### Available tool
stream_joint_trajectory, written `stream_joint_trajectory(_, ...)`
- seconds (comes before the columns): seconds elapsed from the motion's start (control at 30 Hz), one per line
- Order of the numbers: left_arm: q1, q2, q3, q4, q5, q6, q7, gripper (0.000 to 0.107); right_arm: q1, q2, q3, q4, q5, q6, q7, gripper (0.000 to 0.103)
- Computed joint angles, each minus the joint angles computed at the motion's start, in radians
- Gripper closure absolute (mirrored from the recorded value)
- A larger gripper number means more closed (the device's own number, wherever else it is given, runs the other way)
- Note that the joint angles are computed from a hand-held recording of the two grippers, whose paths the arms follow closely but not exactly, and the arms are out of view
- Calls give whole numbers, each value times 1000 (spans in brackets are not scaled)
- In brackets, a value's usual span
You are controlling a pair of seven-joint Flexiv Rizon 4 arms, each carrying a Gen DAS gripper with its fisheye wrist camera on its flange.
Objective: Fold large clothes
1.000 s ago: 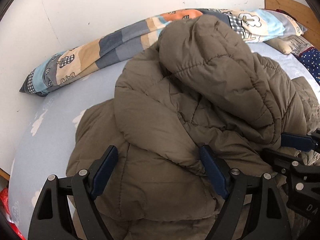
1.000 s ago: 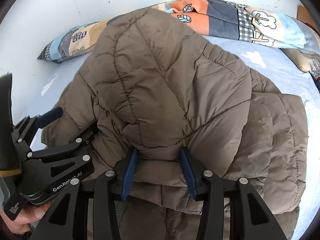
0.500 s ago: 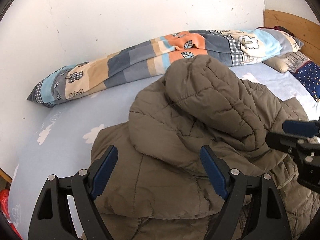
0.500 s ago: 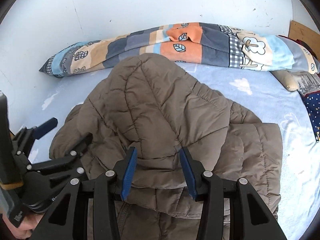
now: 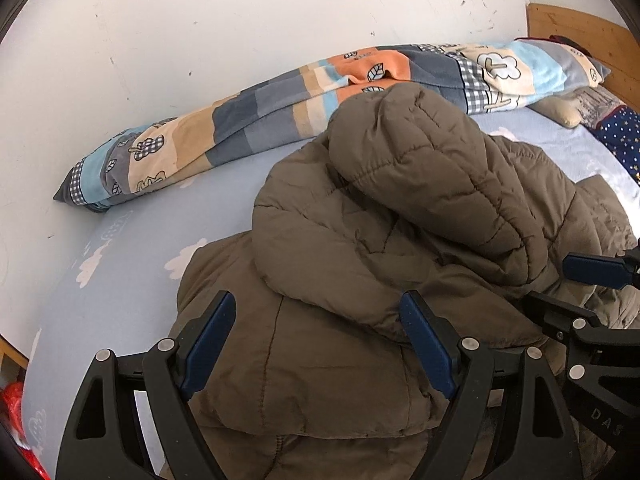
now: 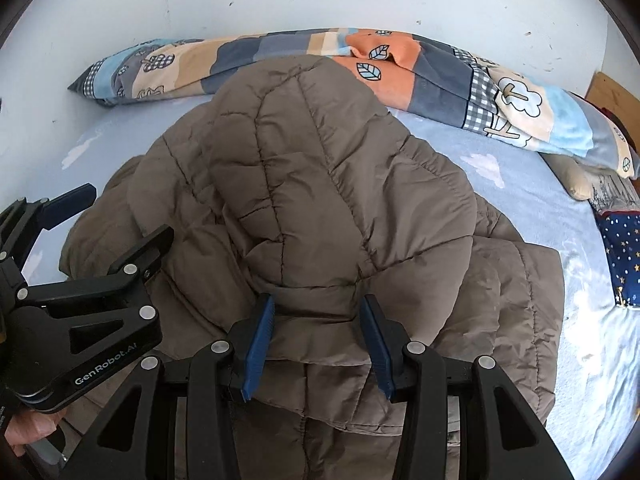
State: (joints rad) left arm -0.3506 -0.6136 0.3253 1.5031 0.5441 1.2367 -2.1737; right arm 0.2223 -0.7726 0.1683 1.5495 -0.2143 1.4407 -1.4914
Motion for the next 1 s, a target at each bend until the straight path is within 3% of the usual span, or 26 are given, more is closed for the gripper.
stream_joint_trajectory(0.5, 6, -7, -11, -3, -1, -17, 30, 23, 42, -7, -51, 2, -30, -17, 18, 55)
stream_joint_trajectory(1.0, -13, 25, 40, 8, 63, 28, -79, 23, 102, 40, -137, 78, -94, 70, 73, 55)
